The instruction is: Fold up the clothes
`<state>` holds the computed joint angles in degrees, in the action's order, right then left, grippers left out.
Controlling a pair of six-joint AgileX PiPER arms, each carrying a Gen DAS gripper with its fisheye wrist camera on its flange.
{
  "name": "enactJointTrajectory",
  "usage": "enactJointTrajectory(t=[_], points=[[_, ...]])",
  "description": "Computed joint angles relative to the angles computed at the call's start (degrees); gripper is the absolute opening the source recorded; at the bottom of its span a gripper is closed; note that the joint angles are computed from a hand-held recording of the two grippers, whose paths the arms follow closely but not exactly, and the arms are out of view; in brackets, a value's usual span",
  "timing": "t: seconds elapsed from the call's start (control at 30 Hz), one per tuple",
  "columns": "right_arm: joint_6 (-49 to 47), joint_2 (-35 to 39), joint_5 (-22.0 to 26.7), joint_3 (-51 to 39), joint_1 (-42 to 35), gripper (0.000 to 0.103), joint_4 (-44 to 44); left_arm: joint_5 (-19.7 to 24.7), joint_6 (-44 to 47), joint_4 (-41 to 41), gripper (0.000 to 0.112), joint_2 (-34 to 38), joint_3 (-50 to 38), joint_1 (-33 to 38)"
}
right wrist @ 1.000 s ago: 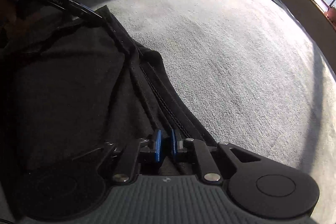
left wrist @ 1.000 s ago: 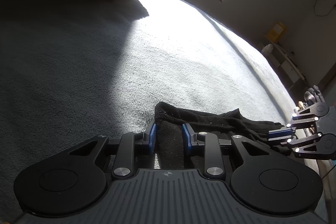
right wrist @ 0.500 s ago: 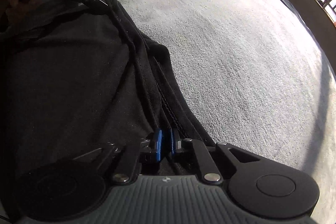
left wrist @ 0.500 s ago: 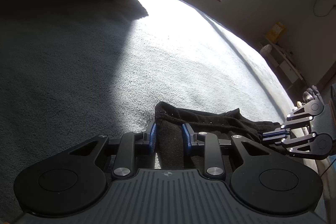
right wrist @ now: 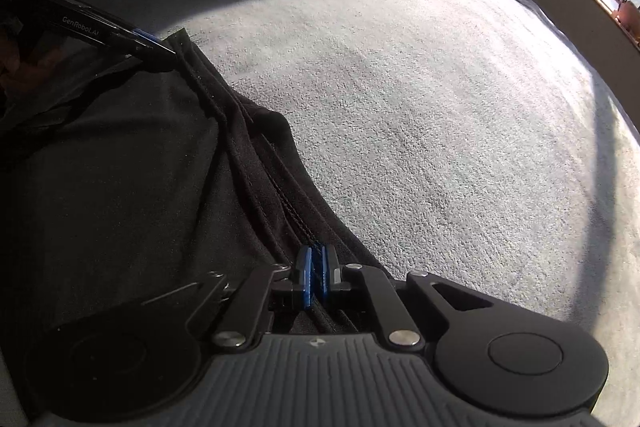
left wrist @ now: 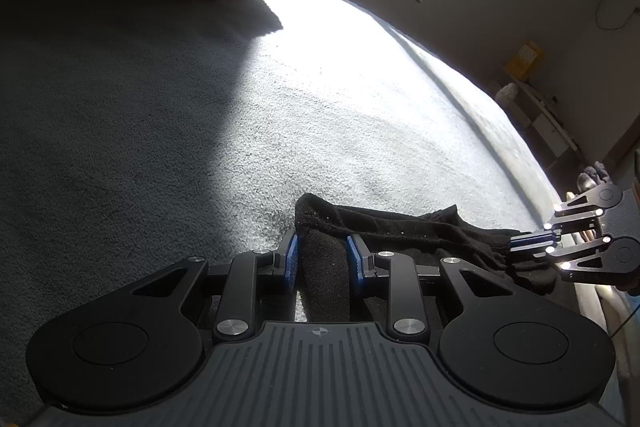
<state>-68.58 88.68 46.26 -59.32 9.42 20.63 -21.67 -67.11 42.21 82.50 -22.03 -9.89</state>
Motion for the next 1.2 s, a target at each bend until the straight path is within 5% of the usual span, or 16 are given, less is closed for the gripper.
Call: enactJointTrajectory(t=[0.07,0.37,0.47,0.7,0.97,1.03,1.1,1.13,1.2], points=[[0.1,-0.3,-1.1,1.0,0.6,0.023,-1.5,0.0,-0.2,0.2,0.027,0.0,-0.1,0.0],[3.8,-0.1,-4.3,3.9,3.3,0.023,-6.0,0.4,-0.4,0.2,0.027,0.0,-0.3,-0.3],[2.2,-2.0,-6.1,6.1,4.6,0.003,-6.5,0.3,-0.3,0.0,0.027,0.0,-0.3,-0.3],[2.3,-6.9,-13.2,10.1,4.0,0.002,-5.7,-0.1,1.3,-1.9,0.027,0.2,0.1,-0.7],[9.1,-2.9,-20.2,10.6,5.5,0.002,-9.1,0.6,1.0,-1.5,0.027,0.0,-0.1,-0.8],[8.4,-1.6,-19.4,9.7,4.0,0.004,-5.2,0.8,0.6,-1.1,0.027,0.0,-0.2,-0.8],[7.3,-0.9,-15.0,6.6,-0.2,0.019,1.7,1.0,0.4,-0.8,0.027,-0.1,-0.2,-0.8],[7.2,-0.7,-12.2,4.5,-3.4,0.036,5.3,1.1,0.2,-0.6,0.027,-0.2,-0.3,-0.8],[9.1,0.3,-7.2,0.1,-8.9,0.039,10.1,1.2,-0.1,-0.3,0.027,-0.3,-0.3,-0.8]])
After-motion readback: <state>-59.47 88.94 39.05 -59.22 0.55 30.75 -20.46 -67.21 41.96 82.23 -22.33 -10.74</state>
